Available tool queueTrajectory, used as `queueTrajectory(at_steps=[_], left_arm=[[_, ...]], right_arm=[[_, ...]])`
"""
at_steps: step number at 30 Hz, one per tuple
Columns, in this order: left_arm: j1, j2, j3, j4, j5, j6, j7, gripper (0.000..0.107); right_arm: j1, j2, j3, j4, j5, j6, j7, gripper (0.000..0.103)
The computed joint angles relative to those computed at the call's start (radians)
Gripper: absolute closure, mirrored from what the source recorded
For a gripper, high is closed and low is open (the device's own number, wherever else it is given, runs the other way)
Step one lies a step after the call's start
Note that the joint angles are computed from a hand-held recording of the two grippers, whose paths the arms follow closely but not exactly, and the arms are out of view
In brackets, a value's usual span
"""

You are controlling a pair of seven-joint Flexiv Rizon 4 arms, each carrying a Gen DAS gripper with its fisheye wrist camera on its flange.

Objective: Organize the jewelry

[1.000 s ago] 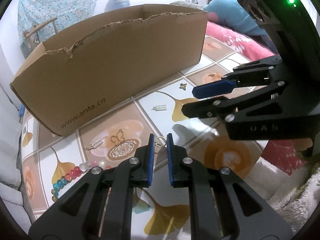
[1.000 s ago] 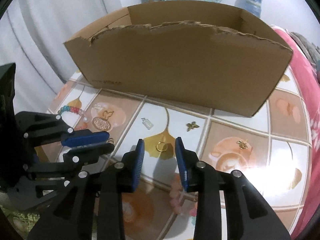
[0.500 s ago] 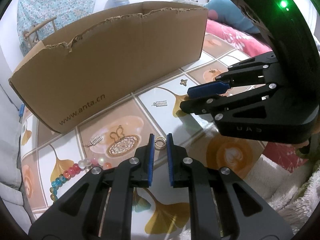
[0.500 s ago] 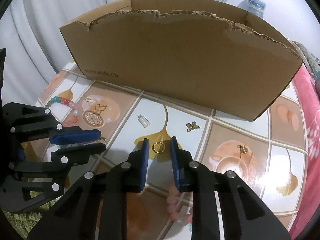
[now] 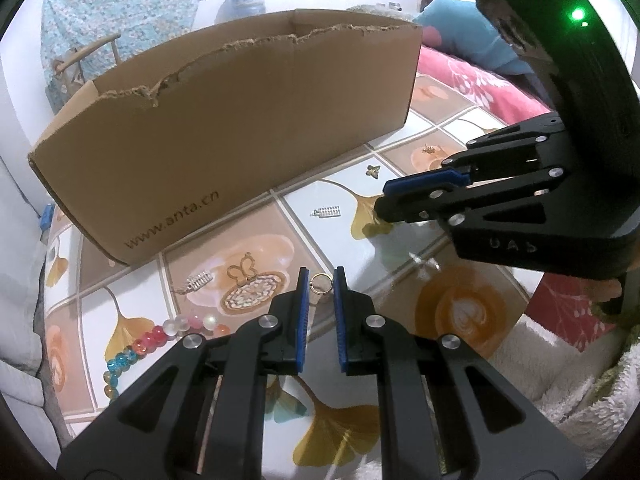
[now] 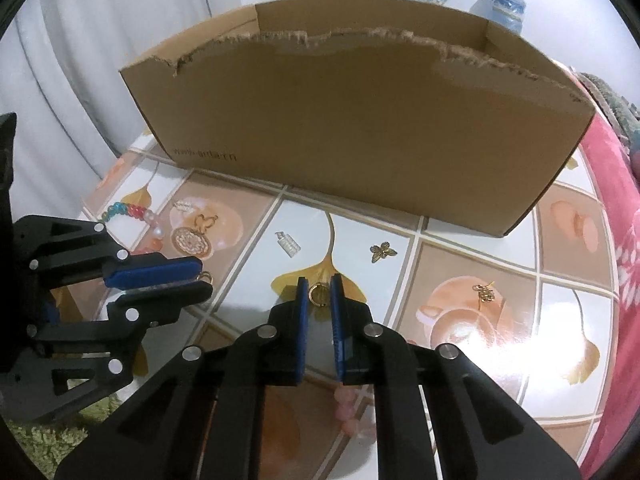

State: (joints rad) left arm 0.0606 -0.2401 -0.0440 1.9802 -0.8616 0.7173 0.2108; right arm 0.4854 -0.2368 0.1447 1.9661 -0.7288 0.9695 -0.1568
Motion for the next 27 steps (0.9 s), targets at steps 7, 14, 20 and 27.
queueTrajectory(at_steps=[7,14,20,27], left_arm=[[0.011,0.051,0.001,0.004,-0.126,-0.033,0.074,0.096],[0.004,0.056,0.001,-0.098,-0.292,-0.088,0.158,0.096],[-0.015,-0.093,-0.037,-0.327,-0.140,-0.049,-0.001,0.096],[-0.049,-0.322,-0.046,-0.704,0.282,-0.133,-0.326,0.096]], right_arm=[[0.009,0.070,0.008,-0.010,-0.093,-0.043,0.052,0.092],[-0.061,0.090,-0.014,-0.090,-0.202,0.092,-0.019,0.092],[-0.154,-0.040,0.042,-0.288,0.261,0.137,-0.468,0.092],[-0.253,-0.252,0.109,-0.648,0.721,-0.198,-0.794,0.092]])
